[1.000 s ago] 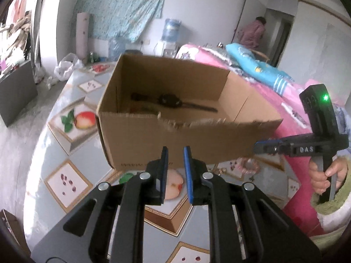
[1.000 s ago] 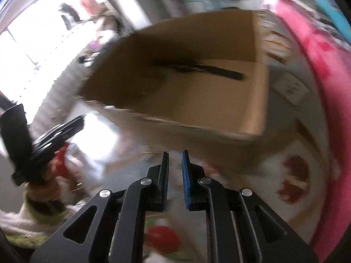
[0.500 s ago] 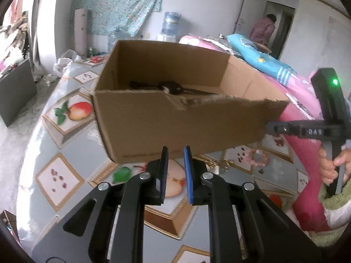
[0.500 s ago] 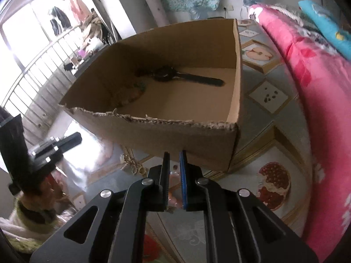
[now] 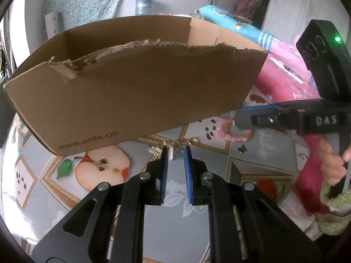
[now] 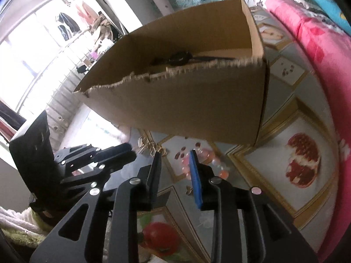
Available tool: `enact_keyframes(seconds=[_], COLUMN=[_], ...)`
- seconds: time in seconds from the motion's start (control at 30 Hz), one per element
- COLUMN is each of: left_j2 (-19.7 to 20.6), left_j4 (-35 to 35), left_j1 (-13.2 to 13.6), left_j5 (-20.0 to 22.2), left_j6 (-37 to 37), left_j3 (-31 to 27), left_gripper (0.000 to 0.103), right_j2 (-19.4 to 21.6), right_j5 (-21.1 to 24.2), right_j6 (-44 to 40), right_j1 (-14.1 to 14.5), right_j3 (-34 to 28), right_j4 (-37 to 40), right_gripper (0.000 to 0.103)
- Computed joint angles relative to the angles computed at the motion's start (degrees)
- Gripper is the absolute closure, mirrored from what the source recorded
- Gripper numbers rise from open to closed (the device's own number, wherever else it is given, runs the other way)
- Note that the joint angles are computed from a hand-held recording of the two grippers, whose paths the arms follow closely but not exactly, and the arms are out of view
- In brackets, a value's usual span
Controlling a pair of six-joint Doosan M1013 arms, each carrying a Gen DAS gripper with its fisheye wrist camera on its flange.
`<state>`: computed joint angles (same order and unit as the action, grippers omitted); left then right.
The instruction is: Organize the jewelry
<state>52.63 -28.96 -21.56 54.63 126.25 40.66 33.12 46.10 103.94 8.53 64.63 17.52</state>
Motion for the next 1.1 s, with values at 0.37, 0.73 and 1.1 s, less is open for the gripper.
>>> enact_keyframes(seconds=[0.37,0.73,1.1], left_j2=[1.48,1.66,3.72], left_j4=[6.45,-7.32,-23.23], left_j1=[-1.44,1.47,6.07], left_j5=[0.12,5.46,12.68], left_j6=[-4.06,-3.15,-10.53], left_j3=[-2.20,-3.53,-5.20], left_gripper=[0.097,0.103,0.103], right_j2=[-0.23,-0.83,0.61], right_j5=[-1.47,-1.98,0.36], right_j6=[-2.06,-1.05,-2.61], right_j1=[-0.54,-0.33,0.16], right_j3=[1.56,2.30,-0.30], right_j4=[2.56,1.94,1.43], right_gripper=[0.077,0.077,0.077])
